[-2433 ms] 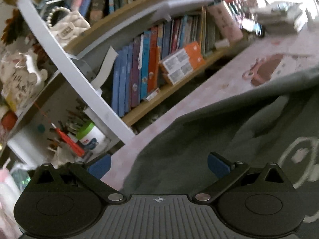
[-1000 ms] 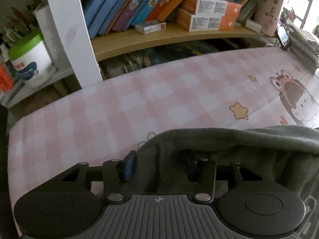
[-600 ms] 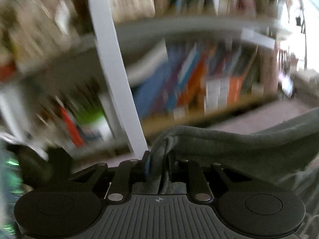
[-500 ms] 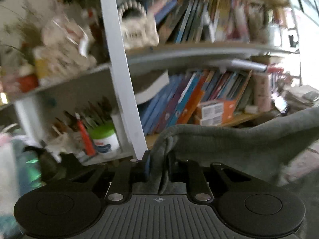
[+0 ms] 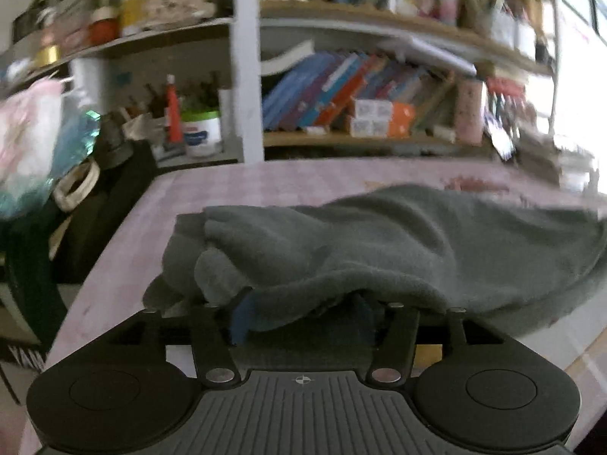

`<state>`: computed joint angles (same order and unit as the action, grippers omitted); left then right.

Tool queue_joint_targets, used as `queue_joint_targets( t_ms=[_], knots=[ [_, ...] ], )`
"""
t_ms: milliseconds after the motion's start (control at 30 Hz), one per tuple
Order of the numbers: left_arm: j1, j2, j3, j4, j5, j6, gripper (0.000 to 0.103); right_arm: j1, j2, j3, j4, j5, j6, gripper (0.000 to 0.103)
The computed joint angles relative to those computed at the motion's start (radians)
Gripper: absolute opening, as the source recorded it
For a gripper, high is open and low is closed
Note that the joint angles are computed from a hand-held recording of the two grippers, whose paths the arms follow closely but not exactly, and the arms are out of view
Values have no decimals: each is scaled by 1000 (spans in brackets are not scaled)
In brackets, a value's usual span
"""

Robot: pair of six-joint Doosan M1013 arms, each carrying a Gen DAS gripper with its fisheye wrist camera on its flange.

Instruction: Fold clothes

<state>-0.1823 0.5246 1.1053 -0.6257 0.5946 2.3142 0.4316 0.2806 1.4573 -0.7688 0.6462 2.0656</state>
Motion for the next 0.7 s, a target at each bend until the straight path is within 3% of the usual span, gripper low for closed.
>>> queue_joint_targets(
  t_ms=[167, 233, 367, 500, 567, 667, 700],
  knots=[
    [3, -53, 83, -68, -115, 14, 86, 15, -39, 39, -80, 19, 181, 55],
    [3, -77, 124, -124, -173, 48, 91, 31, -54, 59, -169, 62, 294, 56],
    [8, -111, 180, -235, -226, 136, 92, 84, -81, 95, -344, 285, 435, 56],
    [13, -139, 214, -375, -254, 286, 92, 145, -123, 138, -449, 530, 385, 61],
    [7, -150, 220, -320, -292, 260, 94, 175, -143, 158, -474, 618, 329, 65],
    [-11, -165, 233, -124, -364, 111, 99, 220, -170, 187, -502, 727, 239, 71],
    [-13, -167, 237, -127, -369, 115, 99, 231, -178, 197, -508, 745, 233, 71]
  ],
)
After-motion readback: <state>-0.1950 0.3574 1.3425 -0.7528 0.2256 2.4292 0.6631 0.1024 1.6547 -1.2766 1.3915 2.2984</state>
